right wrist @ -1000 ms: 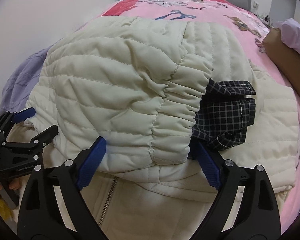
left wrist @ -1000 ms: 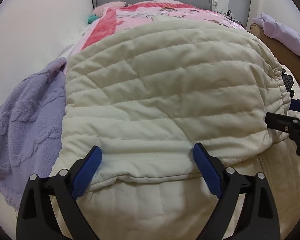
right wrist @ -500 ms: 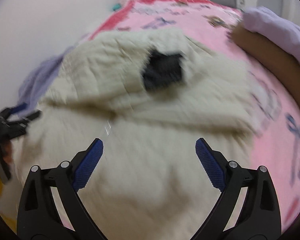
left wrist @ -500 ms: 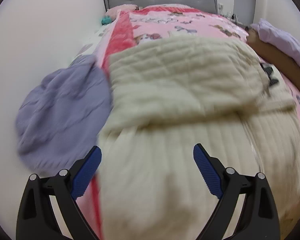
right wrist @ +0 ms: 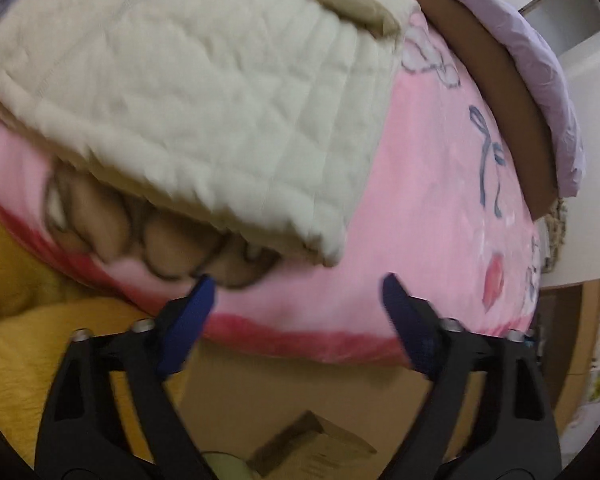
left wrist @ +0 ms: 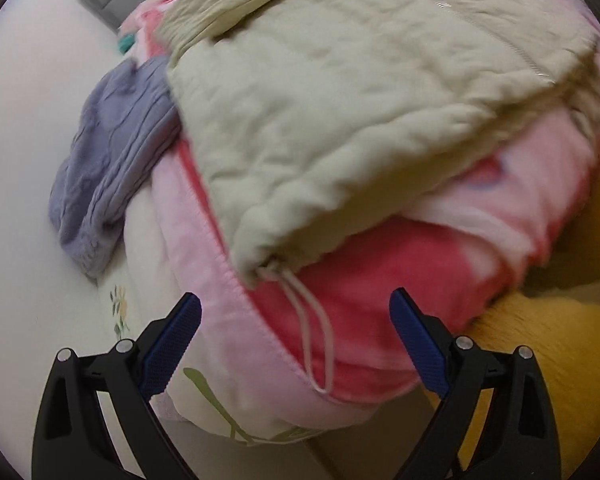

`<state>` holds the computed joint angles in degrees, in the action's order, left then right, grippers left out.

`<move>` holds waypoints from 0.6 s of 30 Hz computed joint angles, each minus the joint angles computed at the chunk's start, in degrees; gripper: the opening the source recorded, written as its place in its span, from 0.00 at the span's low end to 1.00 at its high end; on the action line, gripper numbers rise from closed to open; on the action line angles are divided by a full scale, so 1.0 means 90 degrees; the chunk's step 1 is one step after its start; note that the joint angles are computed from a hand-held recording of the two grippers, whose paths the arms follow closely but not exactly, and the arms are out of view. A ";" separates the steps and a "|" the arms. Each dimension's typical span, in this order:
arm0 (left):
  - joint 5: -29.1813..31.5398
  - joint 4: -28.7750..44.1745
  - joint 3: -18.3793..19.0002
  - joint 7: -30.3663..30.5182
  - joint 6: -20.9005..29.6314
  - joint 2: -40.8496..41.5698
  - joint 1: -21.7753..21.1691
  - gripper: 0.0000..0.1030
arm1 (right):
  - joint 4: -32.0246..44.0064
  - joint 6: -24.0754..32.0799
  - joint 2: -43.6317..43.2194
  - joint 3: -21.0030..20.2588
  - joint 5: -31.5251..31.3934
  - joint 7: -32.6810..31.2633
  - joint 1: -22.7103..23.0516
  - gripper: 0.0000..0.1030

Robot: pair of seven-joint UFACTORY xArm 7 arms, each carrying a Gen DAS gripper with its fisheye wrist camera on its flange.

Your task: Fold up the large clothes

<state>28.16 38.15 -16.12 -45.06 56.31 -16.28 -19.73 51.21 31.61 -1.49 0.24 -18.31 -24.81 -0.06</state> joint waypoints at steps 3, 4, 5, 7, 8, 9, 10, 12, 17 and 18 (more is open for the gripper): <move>0.0229 0.0065 0.0205 -0.0333 -0.0276 0.0137 0.0311 0.70 | 0.0326 -0.0184 0.0414 -0.0009 0.0188 0.0374 0.0005 0.65; 0.0131 0.0060 0.0341 -0.0226 -0.0505 0.0193 0.0372 0.66 | 0.0429 -0.0260 0.0546 -0.0010 0.0235 0.0376 0.0020 0.62; -0.0005 0.0082 0.0450 -0.0035 -0.0668 0.0286 0.0413 0.62 | 0.0498 -0.0362 0.0649 -0.0021 0.0208 0.0363 0.0035 0.60; -0.0109 0.0203 0.0515 0.0316 -0.0845 0.0507 0.0455 0.47 | 0.0666 -0.0414 0.0804 -0.0131 0.0302 0.0318 0.0177 0.56; 0.0004 0.0277 0.0463 0.0334 -0.0817 0.0567 0.0465 0.44 | 0.0802 -0.0274 0.0877 0.0026 0.0697 0.0044 0.0028 0.51; 0.0125 0.0366 0.0400 0.0284 -0.0751 0.0582 0.0458 0.37 | 0.0958 -0.0031 0.0932 0.0176 0.1045 -0.0215 -0.0106 0.37; 0.0190 0.0399 0.0368 0.0202 -0.0712 0.0537 0.0451 0.32 | 0.1068 0.0121 0.0949 0.0061 0.1126 -0.0233 0.0023 0.29; 0.0202 0.0464 0.0334 0.0040 -0.0558 0.0376 0.0448 0.29 | 0.1386 0.0579 0.0950 0.0082 0.1633 -0.0429 -0.0019 0.21; -0.0219 0.1120 0.0350 0.0109 0.0160 0.0002 0.0510 0.24 | 0.2241 0.1408 0.0904 0.0040 0.2480 -0.0468 -0.0121 0.16; 0.0005 0.1377 0.0264 -0.0159 0.0378 -0.0028 0.0626 0.20 | 0.2395 0.1378 0.0870 0.0037 0.2439 -0.0414 -0.0097 0.15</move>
<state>28.21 50.55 -13.75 -46.49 59.70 -16.53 -14.10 72.76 44.01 6.35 0.57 3.63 -28.54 -0.93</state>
